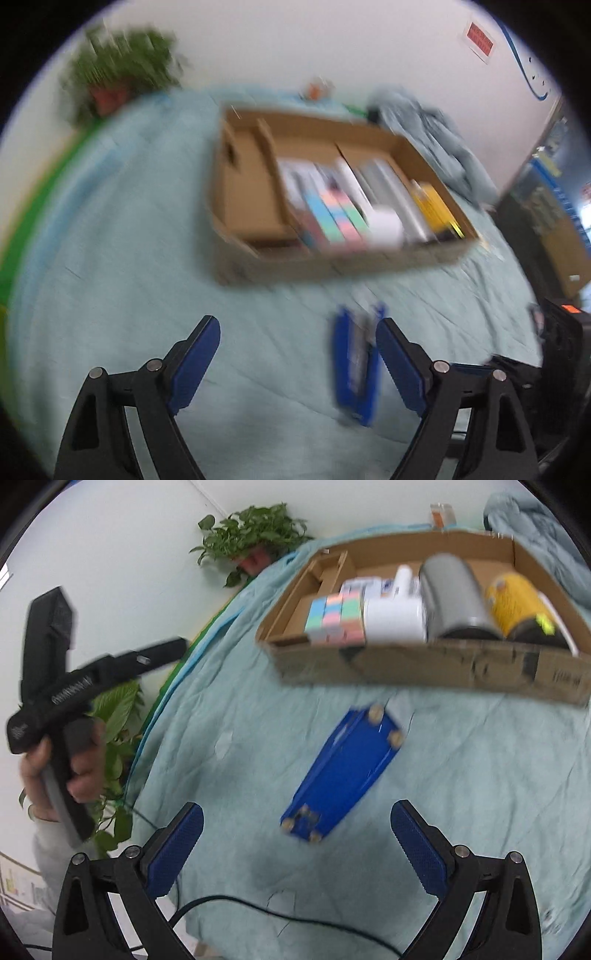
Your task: Organize rigid objects
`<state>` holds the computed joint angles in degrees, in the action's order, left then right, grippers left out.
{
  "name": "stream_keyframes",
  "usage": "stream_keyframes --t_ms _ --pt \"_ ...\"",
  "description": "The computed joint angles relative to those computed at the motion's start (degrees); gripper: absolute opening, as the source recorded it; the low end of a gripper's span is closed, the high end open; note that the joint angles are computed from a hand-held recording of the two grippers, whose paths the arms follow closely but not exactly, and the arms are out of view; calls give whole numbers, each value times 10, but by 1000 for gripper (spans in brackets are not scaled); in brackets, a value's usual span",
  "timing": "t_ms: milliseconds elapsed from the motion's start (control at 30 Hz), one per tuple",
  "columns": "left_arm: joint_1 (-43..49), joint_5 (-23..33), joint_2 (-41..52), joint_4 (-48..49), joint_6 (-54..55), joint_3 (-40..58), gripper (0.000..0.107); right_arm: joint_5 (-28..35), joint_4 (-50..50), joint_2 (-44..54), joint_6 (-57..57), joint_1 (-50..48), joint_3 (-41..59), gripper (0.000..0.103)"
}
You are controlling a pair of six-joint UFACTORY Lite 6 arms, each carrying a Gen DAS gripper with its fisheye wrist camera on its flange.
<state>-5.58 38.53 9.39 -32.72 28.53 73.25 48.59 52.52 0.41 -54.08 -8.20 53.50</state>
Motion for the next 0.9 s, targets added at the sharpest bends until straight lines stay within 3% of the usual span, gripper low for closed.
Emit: stream_keyframes --t_ms 100,300,433,600,767,900 --pt "-19 5 83 -123 91 -20 85 -45 5 -30 -13 14 -76 102" --pt "-36 55 178 -233 151 -3 81 -119 8 -88 -29 44 -153 101" --pt "-54 51 155 -243 144 -26 80 -147 -1 -129 -36 47 -184 101" --pt "-75 94 157 -293 163 -41 80 -185 -11 -167 -40 51 -209 98" --pt "-88 102 141 -363 205 -76 80 -195 -43 -220 -52 6 -236 97" --pt "-65 95 128 -387 229 -93 80 -218 -57 -164 -61 21 -208 88"
